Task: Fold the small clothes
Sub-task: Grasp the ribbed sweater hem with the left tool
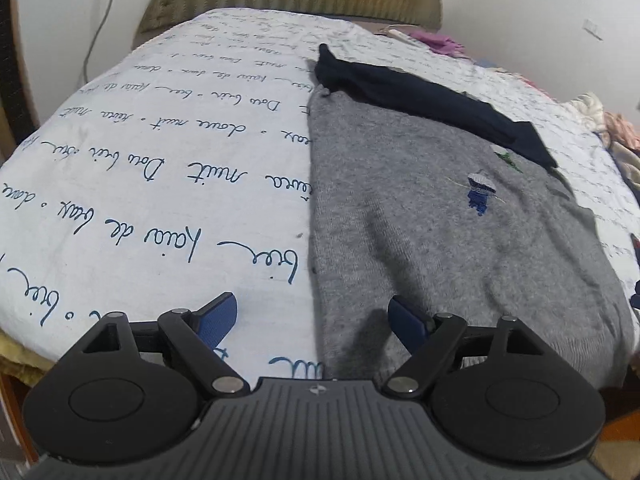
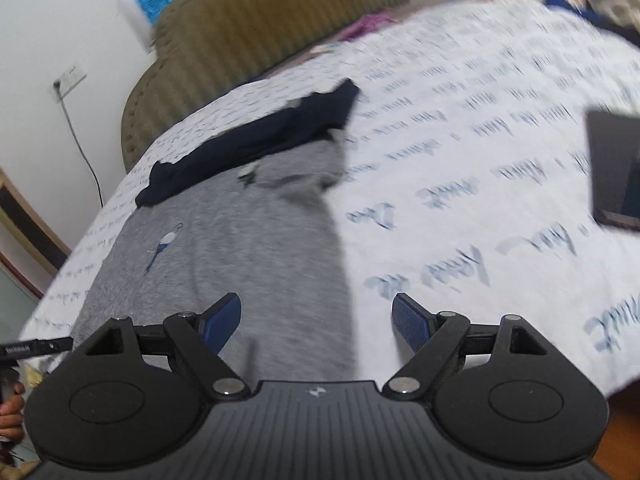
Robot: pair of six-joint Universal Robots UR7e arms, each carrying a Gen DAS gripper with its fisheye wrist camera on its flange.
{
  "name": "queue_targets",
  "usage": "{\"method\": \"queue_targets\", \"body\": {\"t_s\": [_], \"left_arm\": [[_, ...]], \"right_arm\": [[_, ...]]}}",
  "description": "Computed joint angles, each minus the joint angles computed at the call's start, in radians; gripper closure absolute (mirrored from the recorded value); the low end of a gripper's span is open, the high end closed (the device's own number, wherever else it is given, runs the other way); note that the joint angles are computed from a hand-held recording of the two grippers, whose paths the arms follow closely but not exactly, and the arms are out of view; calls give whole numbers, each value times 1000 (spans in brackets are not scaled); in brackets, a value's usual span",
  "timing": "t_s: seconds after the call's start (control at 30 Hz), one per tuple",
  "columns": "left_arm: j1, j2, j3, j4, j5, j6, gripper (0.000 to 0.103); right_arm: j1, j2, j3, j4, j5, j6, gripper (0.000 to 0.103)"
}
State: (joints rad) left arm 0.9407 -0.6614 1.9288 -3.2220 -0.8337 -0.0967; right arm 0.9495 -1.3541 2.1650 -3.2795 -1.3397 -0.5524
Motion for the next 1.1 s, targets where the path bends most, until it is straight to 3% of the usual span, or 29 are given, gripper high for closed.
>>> {"method": "queue_targets", "body": {"t_s": [0.2,0.33,0.47,0.53,0.57,0.6,0.7,0.8,0.97,1.1], "left_arm": [[42,-28,22,-5,-203,54,19],[46,-17,27,-18,-278,82,17],[45,5,5,3,-356,81,22],[36,25,-16,17,-351,89,29],[28,37,-29,28,-339,90,39],[22,46,-41,38,-323,90,55],[11,62,-86,112,-285,62,85],[-2,65,-111,143,-256,59,89],[-47,87,-158,97,-198,148,89],[-58,148,-280,99,-144,198,89]], "right_arm": [[-55,-43,0,148,80,-29,19],[-56,-48,3,254,133,-79,19],[-25,-25,11,289,155,-105,19],[-2,-6,6,324,165,-122,20],[15,8,5,324,160,-128,25],[37,25,3,309,138,-139,41],[96,81,-16,263,59,-146,77],[130,105,-35,252,19,-171,86],[149,89,-81,306,57,-179,89],[184,108,-146,284,67,-172,89]]}}
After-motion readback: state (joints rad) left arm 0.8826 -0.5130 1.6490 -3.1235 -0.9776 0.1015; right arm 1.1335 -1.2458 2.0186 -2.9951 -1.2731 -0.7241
